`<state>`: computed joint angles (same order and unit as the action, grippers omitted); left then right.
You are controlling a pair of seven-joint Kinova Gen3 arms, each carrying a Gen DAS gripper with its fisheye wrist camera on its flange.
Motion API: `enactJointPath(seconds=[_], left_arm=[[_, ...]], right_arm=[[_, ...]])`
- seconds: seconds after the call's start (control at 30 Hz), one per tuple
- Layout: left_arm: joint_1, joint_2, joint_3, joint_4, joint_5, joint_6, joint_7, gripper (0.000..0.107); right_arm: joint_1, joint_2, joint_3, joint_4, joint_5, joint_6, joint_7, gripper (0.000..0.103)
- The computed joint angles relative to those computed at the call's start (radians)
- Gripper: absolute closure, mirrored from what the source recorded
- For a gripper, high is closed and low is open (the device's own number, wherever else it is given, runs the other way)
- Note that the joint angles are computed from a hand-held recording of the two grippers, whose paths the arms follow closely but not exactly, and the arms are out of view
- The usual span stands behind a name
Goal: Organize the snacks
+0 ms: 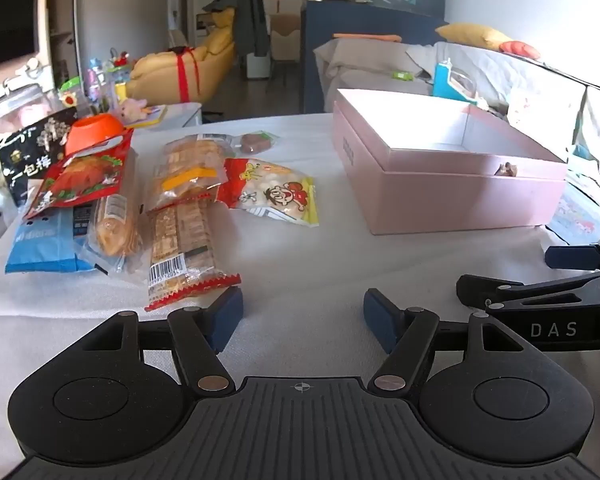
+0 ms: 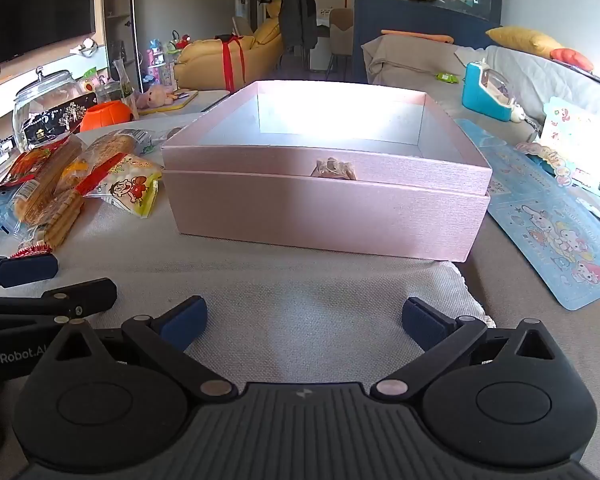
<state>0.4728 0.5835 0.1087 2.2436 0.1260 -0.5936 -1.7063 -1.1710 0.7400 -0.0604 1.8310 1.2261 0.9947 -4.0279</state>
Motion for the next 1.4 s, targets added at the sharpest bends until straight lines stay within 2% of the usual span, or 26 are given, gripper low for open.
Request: enactJointPath(seconds=[0.07, 1.4], left_arm=[[-0.011, 0.006, 0.009, 0.010, -0.014, -0.030, 0.012, 0.034], [-0.014, 0.005, 0.010, 0.008, -0.020, -0.023, 0.021, 0.034]], right_arm=[[-0.002, 0.001, 0.001, 0.000, 0.002, 0.003, -0.002, 0.000], [-0.001, 0.005, -0.003, 0.000, 0.010, 0.011, -0.009, 0.000]])
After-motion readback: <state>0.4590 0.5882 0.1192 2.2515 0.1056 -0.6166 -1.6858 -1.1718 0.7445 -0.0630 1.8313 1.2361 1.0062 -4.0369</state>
